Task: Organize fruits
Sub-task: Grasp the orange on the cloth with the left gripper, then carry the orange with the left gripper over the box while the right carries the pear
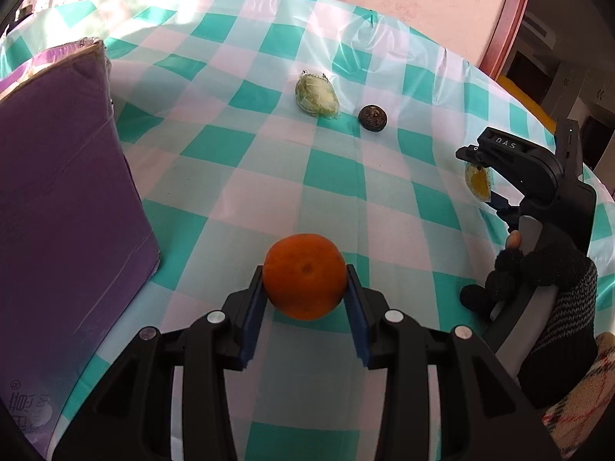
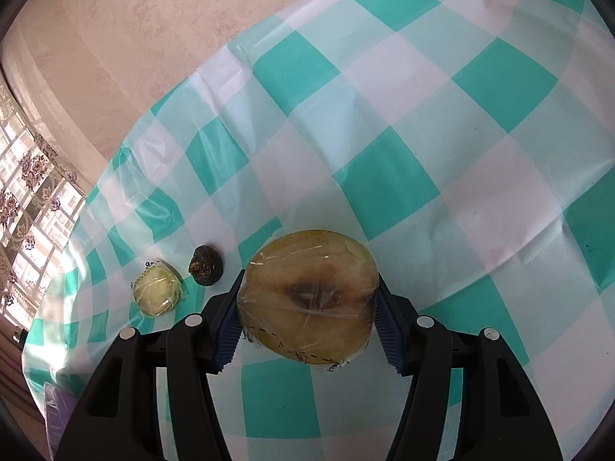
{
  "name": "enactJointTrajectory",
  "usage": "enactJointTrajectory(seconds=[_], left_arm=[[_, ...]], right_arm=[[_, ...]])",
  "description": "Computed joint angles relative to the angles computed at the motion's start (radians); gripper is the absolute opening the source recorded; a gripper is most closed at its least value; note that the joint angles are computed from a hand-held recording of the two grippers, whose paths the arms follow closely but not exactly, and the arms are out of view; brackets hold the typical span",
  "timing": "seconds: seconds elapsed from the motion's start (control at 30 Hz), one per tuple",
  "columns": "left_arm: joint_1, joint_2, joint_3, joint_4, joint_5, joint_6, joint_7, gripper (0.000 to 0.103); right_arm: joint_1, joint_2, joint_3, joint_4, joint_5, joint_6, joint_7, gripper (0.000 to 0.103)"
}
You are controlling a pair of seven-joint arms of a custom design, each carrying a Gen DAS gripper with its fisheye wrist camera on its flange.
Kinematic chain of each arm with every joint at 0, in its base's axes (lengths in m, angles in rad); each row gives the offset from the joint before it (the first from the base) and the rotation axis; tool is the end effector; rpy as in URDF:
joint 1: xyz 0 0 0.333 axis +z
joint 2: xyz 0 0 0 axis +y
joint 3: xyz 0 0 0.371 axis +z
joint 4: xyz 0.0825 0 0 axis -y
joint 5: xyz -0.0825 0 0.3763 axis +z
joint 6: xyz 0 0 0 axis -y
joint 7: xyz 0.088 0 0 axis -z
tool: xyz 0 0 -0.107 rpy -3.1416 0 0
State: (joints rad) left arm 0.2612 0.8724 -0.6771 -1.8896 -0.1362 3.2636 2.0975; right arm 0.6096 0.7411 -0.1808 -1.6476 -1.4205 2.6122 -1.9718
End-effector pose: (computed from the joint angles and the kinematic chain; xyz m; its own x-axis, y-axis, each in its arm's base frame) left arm 0.6750 -0.1896 0.2303 -0.4915 -0.8381 0.2368 -0.7193 0.2374 -0.6528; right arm 0.6403 0.3414 0.2392 -0.6217 -0.6092 -0.4923 -0.2414 0.7470 -0.6194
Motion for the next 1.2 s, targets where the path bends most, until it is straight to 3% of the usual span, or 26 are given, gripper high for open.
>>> enactJointTrajectory(seconds=[0.2, 0.57, 0.9, 1.0, 1.2], left_arm=[[0.109, 0.0, -0.074, -0.087, 0.042, 0.011, 0.027, 0.039], [0.298, 0.011, -0.186, -0.231, 0.143, 0.048, 0.04, 0.039], [0.371, 0.023, -0.22, -0.296, 0.268, 0.105, 0.006, 0.04], [0.388, 0.026, -0.224, -0.307, 0.3, 0.116, -0.013, 0.039], [0.409, 0.012, -0.216, -0.341, 0.367, 0.155, -0.048, 0.04]], right_arm=[[0.067, -0.007, 0.033, 0.006, 0.037, -0.07, -0.071, 0.059], [0.135, -0.028, 0.064, -0.037, 0.038, -0.063, -0.069, 0.06], [0.169, -0.041, 0.103, -0.06, 0.077, -0.07, -0.127, 0.06], [0.18, -0.042, 0.123, -0.054, 0.15, -0.109, -0.221, 0.059], [0.207, -0.002, 0.17, 0.057, 0.393, -0.29, -0.613, 0.059]])
